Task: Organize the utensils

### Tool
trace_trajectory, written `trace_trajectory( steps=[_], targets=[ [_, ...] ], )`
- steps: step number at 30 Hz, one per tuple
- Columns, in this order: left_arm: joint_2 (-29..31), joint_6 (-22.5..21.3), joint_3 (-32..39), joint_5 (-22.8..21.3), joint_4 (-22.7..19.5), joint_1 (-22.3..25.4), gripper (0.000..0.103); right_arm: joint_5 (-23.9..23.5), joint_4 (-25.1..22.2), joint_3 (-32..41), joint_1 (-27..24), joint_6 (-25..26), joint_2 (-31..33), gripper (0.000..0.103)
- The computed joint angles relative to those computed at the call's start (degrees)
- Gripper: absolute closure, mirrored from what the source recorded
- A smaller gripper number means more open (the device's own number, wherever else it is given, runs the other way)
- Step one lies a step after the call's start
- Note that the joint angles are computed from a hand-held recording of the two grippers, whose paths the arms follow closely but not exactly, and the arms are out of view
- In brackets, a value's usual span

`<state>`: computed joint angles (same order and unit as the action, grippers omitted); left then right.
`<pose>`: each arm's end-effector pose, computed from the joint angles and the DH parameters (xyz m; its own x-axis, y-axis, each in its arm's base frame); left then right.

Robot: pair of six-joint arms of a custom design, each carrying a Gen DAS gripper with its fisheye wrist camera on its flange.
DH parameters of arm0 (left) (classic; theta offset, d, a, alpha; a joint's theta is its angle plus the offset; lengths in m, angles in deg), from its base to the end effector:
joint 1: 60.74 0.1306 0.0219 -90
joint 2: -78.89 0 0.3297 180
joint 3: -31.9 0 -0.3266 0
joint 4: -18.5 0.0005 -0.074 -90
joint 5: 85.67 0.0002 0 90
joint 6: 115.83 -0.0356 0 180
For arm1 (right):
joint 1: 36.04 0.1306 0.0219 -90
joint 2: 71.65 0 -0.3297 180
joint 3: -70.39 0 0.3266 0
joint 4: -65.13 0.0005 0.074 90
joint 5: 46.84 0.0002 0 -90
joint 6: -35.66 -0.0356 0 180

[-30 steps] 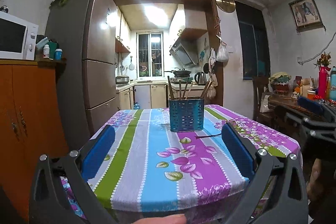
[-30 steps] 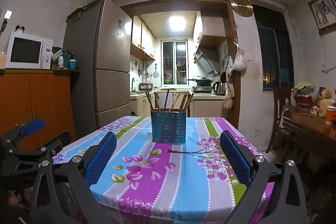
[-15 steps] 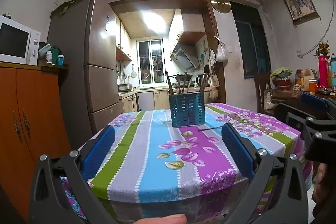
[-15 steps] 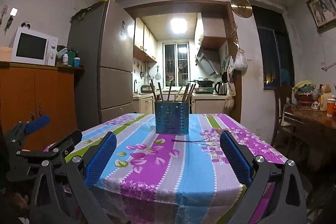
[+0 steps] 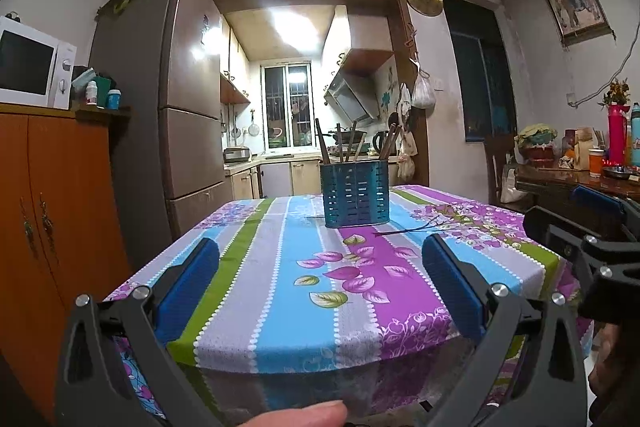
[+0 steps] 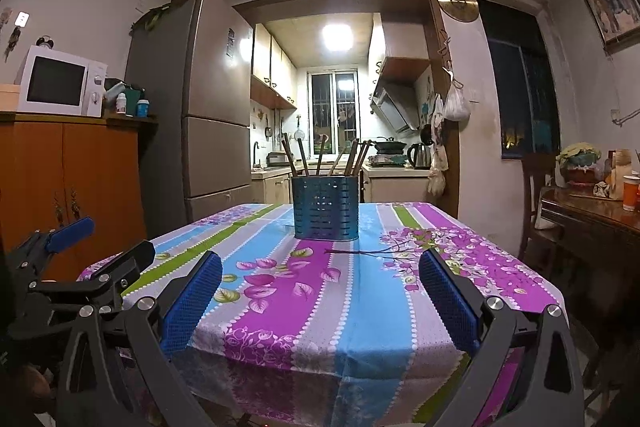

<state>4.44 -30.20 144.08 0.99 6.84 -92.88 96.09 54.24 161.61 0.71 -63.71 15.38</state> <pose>0.4613 -0.2880 0.4761 -0.0373 0.1133 -0.9929 0.4862 0.8701 0.0810 0.3581 0.2313 0.4724 -0.0476 0.0870 -0.9951 0.2858 0.9557 0.0698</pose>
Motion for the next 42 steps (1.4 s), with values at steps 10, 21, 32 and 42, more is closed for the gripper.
trace_trajectory(
  steps=[10, 21, 32, 42],
  targets=[
    [0.58, -0.30, 0.50, -0.65, -0.69, -0.15, 0.005, 0.78, -0.35, -0.60, -0.29, -1.04, -0.09, 0.005],
    [0.28, 0.04, 1.24, -0.72, -0.40, -0.52, 0.005, 1.58, -0.93, -0.26, -0.11, -1.71, 0.04, 0.005],
    [0.29, 0.59, 4.27, -0.56, -1.91, -1.00, 0.005, 1.95, -4.07, 3.50, 0.60, -1.05, -0.59, 0.005],
    [0.62, 2.54, 7.77, 0.07, -3.53, -1.01, 0.005, 2.17, -3.43, 4.99, 1.29, 1.01, -1.04, 0.005]
  ],
)
